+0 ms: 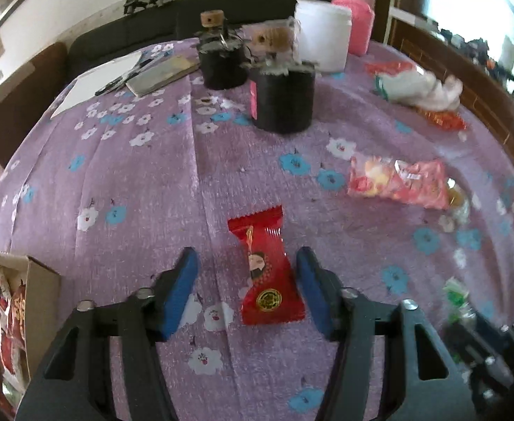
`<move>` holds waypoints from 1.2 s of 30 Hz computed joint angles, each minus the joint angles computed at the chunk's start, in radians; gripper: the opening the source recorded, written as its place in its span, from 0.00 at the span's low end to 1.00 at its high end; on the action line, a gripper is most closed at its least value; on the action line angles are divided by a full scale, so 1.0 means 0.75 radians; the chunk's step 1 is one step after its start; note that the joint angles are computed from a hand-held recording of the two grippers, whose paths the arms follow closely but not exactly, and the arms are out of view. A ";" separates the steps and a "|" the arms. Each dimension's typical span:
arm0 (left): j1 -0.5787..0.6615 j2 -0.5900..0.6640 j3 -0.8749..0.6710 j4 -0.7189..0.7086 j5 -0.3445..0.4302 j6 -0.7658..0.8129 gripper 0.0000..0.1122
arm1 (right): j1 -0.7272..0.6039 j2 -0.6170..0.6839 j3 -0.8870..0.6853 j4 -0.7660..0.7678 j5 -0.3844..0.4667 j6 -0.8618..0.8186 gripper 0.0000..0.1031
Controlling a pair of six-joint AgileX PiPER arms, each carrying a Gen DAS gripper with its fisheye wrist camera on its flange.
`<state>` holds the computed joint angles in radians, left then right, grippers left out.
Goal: Organize snacks
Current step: 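Grasp a clear green-twist packet with the right gripper while the left grasps a red face-print packet, then carry both packets over the cardboard tray and open both grippers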
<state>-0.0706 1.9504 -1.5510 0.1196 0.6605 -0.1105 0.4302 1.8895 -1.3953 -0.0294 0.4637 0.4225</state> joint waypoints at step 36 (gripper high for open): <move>0.075 -0.272 0.373 -0.191 -0.118 0.430 0.42 | -0.032 -0.020 0.046 0.158 -0.057 -0.114 0.21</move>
